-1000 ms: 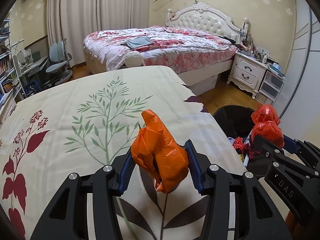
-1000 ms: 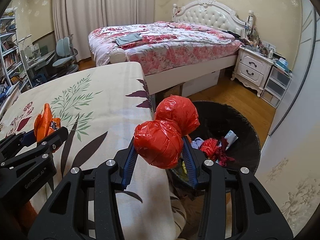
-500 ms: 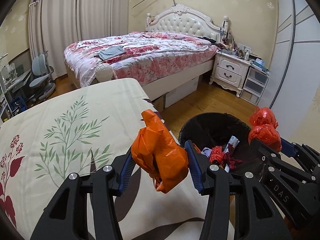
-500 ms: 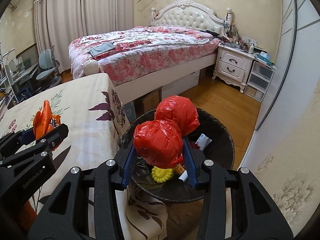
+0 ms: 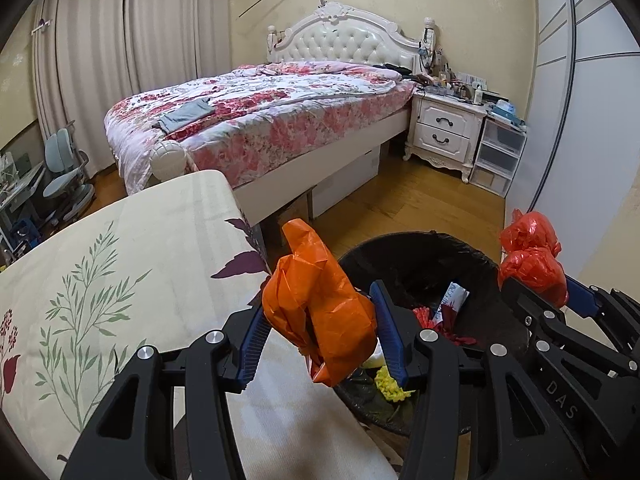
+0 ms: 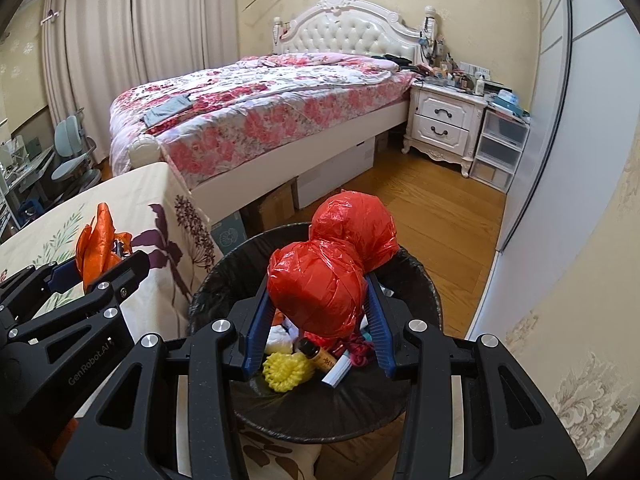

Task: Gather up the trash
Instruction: 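Open the left tool to drop the orange bag into the bin while the right holds the red bag, then open the right tool to drop the red bag into the bin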

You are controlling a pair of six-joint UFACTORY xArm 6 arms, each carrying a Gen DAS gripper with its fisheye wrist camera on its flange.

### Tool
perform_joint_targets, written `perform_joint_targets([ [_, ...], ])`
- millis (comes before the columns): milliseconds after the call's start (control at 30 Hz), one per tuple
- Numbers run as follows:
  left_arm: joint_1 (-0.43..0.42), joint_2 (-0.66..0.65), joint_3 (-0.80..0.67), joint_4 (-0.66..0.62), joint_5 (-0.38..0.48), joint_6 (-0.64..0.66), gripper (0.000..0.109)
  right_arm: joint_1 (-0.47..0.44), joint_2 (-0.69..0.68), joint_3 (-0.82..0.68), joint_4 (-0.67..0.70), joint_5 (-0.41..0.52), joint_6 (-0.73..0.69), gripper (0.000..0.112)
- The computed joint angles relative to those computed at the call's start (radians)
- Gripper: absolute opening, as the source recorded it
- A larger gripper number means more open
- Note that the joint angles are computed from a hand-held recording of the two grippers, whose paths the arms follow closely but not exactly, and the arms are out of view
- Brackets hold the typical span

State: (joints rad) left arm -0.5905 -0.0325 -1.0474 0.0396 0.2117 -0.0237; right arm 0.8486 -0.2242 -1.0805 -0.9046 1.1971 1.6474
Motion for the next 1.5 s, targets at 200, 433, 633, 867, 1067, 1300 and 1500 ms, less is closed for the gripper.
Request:
perform_joint_targets([
  [200, -0.013, 0.058, -0.058, 0.043, 0.014, -0.033, 0.05, -0.038, -0.015, 0.033, 0.012, -0.027, 0.005, 0.042],
  [433, -0.026, 0.115, -0.124, 0.052, 0.038, -0.042, 0.05, -0.071, -0.019, 0.054, 0.013, -0.05, 0.001, 0.042],
  [633, -0.038, 0.156, -0.171, 0.098, 0.06, -0.078, 0.05, -0.105, -0.015, 0.067, 0.03, -0.084, -0.006, 0.042],
  [867, -0.041, 0.18, -0.198, 0.1, 0.083, -0.081, 0.06, -0.123, -0.004, 0.071, 0.042, -0.1, -0.004, 0.042],
  [1067, -0.042, 0.178, -0.195, 0.12, 0.081, -0.092, 0.073, -0.122, 0.004, 0.066, 0.038, -0.082, 0.007, 0.044],
  [1300, -0.031, 0.18, -0.206, 0.159, 0.095, -0.139, 0.078, -0.106, -0.004, 0.064, 0.015, -0.025, 0.036, 0.06],
  [1500, -0.015, 0.172, -0.197, 0.249, 0.079, -0.223, 0.081, -0.097, -0.009, 0.056, 0.001, 0.01, 0.046, 0.068],
])
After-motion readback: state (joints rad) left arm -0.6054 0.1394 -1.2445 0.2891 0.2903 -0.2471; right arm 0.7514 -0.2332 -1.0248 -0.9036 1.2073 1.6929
